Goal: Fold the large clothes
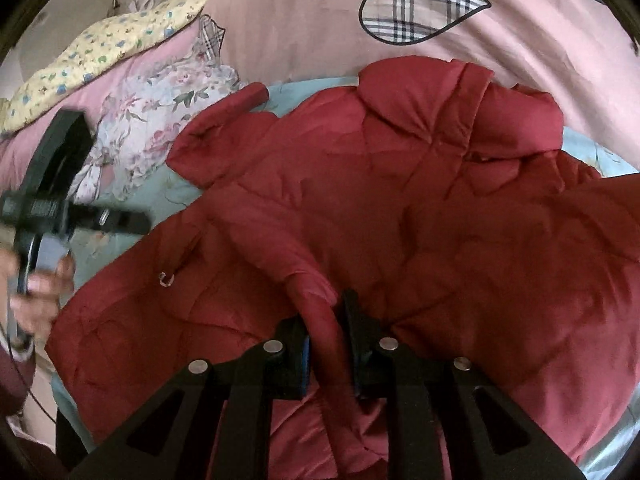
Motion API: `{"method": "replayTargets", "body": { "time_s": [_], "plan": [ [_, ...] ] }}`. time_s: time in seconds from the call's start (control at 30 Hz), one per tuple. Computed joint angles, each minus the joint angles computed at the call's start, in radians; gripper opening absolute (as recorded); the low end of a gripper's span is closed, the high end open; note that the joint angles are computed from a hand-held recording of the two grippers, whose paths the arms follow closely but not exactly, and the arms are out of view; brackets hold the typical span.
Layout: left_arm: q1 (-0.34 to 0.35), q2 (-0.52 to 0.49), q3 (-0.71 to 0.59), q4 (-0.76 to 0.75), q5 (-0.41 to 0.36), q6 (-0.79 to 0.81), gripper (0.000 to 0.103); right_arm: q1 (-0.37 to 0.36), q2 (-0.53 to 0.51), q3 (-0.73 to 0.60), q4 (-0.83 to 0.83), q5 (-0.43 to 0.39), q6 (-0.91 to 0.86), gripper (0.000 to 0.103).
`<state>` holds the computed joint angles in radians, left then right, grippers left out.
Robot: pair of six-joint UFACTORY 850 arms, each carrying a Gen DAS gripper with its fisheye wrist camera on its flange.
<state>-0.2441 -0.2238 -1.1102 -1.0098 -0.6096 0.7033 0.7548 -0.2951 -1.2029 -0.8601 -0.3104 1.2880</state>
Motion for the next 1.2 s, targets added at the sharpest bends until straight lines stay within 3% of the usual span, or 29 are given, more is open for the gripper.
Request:
{"method": "replayTargets", "body": {
  "time_s": [0.13, 0.27, 0.33, 0.4, 0.5, 0.6, 0.67, 0.7, 0.83, 0.93, 1.07, 1.2],
  "plan": [
    [-0.011, -0.138, -0.149, -0.014, -0.104, -0.027, 0.101, -0.005, -0.002, 0.000, 0.005, 0.016, 0.001, 0.018],
    [-0.037, -0.208, -0.227, 0.038, -0.122, -0.081, 0.100, -0.004, -0.006, -0.007, 0.000, 0.014, 0.008, 0.018],
    [-0.049, -0.207, -0.230, 0.021, -0.102, -0.051, 0.078, -0.004, -0.006, -0.009, -0.006, 0.015, 0.019, 0.018],
    [-0.048, -0.217, -0.239, -0.008, -0.125, -0.022, 0.032, -0.002, -0.009, -0.012, -0.022, 0.005, 0.040, 0.019],
    [-0.043, -0.216, -0.237, -0.033, -0.131, 0.011, 0.018, 0.001, -0.012, -0.020, 0.000, -0.012, 0.020, 0.021],
    [-0.045, -0.190, -0.219, 0.006, -0.070, -0.001, 0.013, -0.002, 0.000, -0.011, 0.039, 0.012, 0.002, 0.031],
    [-0.054, -0.148, -0.185, 0.086, 0.045, -0.047, 0.012, 0.001, 0.025, 0.013, -0.026, 0.032, 0.084, 0.051],
    [-0.055, -0.132, -0.172, 0.120, 0.089, -0.066, 0.012, 0.005, 0.036, 0.025, -0.085, 0.028, 0.147, 0.052],
    [-0.052, -0.109, -0.149, 0.202, 0.173, -0.105, 0.012, 0.009, 0.087, 0.074, -0.264, -0.023, 0.374, 0.053],
    [-0.057, -0.116, -0.146, 0.279, 0.208, -0.144, 0.012, 0.011, 0.104, 0.083, -0.322, -0.142, 0.466, 0.053],
    [-0.069, -0.107, -0.116, 0.378, 0.261, -0.203, 0.013, -0.009, 0.093, 0.065, -0.312, -0.283, 0.501, 0.053],
    [-0.073, -0.086, -0.086, 0.436, 0.305, -0.240, 0.019, -0.061, 0.054, 0.037, -0.231, -0.324, 0.449, 0.054]
  ]
}}
